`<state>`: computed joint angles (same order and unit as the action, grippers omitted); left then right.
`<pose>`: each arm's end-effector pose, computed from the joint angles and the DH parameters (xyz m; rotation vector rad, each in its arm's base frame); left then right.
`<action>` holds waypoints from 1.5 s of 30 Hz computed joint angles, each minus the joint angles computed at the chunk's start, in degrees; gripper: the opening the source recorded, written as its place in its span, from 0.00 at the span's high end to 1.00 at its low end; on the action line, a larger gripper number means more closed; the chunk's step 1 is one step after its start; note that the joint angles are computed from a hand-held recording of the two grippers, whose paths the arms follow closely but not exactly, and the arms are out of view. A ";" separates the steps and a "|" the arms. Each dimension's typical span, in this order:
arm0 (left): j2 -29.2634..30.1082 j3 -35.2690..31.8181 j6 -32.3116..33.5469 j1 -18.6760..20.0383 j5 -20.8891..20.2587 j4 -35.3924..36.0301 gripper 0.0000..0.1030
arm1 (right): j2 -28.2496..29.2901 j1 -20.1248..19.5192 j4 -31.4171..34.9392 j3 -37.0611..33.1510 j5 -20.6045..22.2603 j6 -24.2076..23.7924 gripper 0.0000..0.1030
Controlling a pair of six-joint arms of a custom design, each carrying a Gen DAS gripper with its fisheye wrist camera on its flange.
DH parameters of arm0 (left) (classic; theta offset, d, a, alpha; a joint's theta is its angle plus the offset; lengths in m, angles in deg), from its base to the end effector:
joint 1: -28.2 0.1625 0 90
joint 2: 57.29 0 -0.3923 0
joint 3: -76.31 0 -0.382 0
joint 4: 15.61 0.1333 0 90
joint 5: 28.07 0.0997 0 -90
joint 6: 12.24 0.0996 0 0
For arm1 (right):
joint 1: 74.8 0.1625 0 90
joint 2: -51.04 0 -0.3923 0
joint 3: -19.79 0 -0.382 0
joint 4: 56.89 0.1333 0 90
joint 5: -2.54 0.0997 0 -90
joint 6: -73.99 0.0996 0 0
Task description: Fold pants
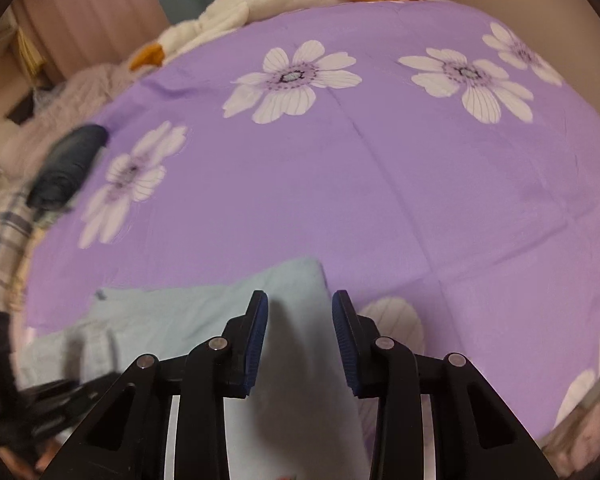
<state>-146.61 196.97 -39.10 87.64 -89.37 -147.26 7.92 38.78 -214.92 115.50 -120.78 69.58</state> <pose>-0.0701 -0.4750 0.2880 0.0252 2.7351 -0.5524 0.3267 -0.5521 0.0735 0.5210 -2.5221 0.4722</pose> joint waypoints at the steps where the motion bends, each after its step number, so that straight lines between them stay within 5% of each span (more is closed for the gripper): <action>1: -0.18 0.17 -0.09 -0.09 0.14 0.08 0.82 | 0.52 -0.07 0.61 -0.53 -0.05 0.09 0.65; 12: -4.30 2.68 -3.09 -0.09 -2.04 1.49 0.76 | -3.10 0.35 3.29 6.29 -4.21 1.78 0.66; 19: -5.96 4.04 -5.15 -3.10 1.29 5.81 0.72 | -7.23 -0.23 5.74 10.10 -1.96 5.14 0.66; 45: -8.08 5.21 -7.88 -4.21 1.80 9.79 0.68 | -9.97 0.56 5.36 14.18 -3.49 7.28 0.65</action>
<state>-154.70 202.18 -46.98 83.43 -87.57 -137.47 -2.05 39.35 -209.56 129.68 -124.27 76.86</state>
